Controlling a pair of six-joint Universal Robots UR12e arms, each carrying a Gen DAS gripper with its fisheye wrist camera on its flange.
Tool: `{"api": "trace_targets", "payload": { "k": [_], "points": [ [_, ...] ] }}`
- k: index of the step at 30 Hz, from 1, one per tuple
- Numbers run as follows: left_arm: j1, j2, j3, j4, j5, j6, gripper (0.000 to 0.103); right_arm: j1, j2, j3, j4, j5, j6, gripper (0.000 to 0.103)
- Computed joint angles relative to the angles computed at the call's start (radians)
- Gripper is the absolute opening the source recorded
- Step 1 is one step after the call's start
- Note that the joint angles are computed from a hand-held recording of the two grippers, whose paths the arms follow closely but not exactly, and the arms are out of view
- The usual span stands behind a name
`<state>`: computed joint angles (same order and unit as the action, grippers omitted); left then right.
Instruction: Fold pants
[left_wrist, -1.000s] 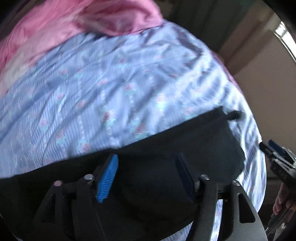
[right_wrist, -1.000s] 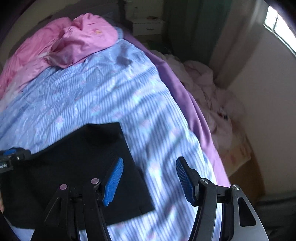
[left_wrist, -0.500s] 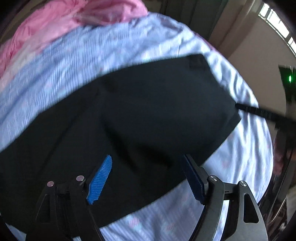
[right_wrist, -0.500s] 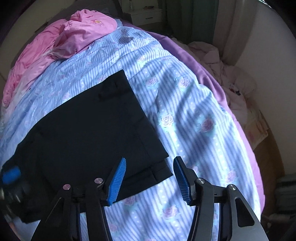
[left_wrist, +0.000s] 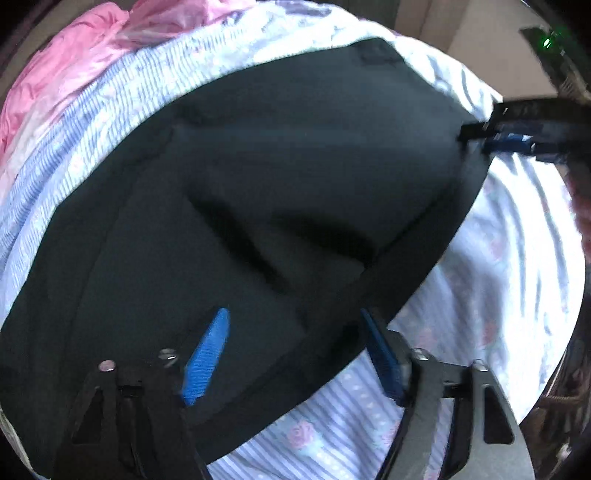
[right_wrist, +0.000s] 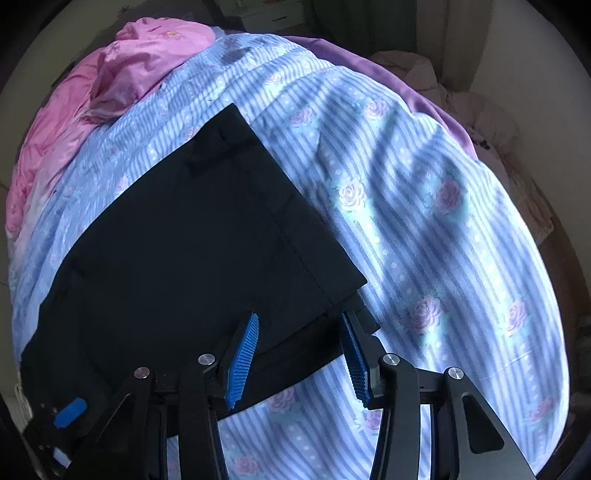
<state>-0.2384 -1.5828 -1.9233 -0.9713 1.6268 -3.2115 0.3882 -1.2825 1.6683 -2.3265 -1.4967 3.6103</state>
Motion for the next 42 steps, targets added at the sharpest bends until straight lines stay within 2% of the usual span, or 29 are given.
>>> {"api": "trace_targets", "payload": {
  "k": [1,3,4,6,7,9,12,15,20,23,28,29,30,32,36,42],
  "points": [
    [0.003,-0.002,-0.001,-0.010,-0.001,0.000,0.053,-0.003,0.000,0.002,-0.007,0.008,0.013,0.046],
    [0.012,0.004,-0.010,-0.003,-0.003,-0.010,0.033,-0.007,0.001,0.006,-0.018,0.017,0.026,0.040],
    [0.023,0.010,-0.015,-0.005,-0.029,-0.018,0.029,-0.008,0.002,0.005,-0.017,0.015,0.029,0.038],
    [0.053,0.026,-0.026,-0.006,-0.117,-0.042,0.005,-0.012,0.004,0.003,-0.013,0.012,0.033,0.030],
    [0.060,0.033,-0.028,-0.010,-0.135,-0.058,0.003,-0.013,0.005,0.003,-0.012,0.013,0.038,0.027],
    [0.057,0.048,-0.034,0.003,-0.124,-0.067,0.003,-0.015,0.007,0.000,0.000,0.000,0.045,0.011],
    [0.044,0.079,-0.042,0.024,-0.106,-0.059,0.003,-0.013,-0.001,0.003,0.003,-0.018,0.054,0.009],
    [0.040,0.105,-0.046,0.023,-0.117,-0.048,0.003,-0.002,-0.028,0.019,-0.016,-0.056,0.058,0.009],
    [0.038,0.103,-0.046,-0.047,-0.127,-0.044,0.002,0.004,-0.036,0.026,0.011,-0.082,0.038,0.008],
    [0.043,0.101,-0.058,-0.081,-0.158,-0.076,0.002,0.001,-0.021,0.014,0.043,-0.092,0.014,0.008],
    [0.033,0.118,-0.059,-0.107,-0.156,-0.106,0.002,0.014,-0.011,-0.001,0.071,-0.126,-0.027,0.008],
    [0.027,0.136,-0.070,-0.105,-0.149,-0.121,0.007,0.020,-0.013,-0.003,0.076,-0.143,-0.035,0.010],
    [0.025,0.145,-0.071,-0.102,-0.142,-0.137,0.019,0.028,-0.016,-0.009,0.092,-0.169,-0.033,0.011],
    [0.032,0.172,-0.077,-0.099,-0.139,-0.159,0.031,0.046,-0.030,-0.018,0.126,-0.203,-0.026,0.018],
    [0.053,0.245,-0.086,-0.105,-0.127,-0.180,0.032,0.079,-0.084,-0.010,0.116,-0.166,-0.046,0.034],
    [0.107,0.374,-0.114,-0.089,-0.112,-0.224,0.039,0.159,-0.125,-0.047,0.107,-0.127,-0.121,0.047]
  ]
}}
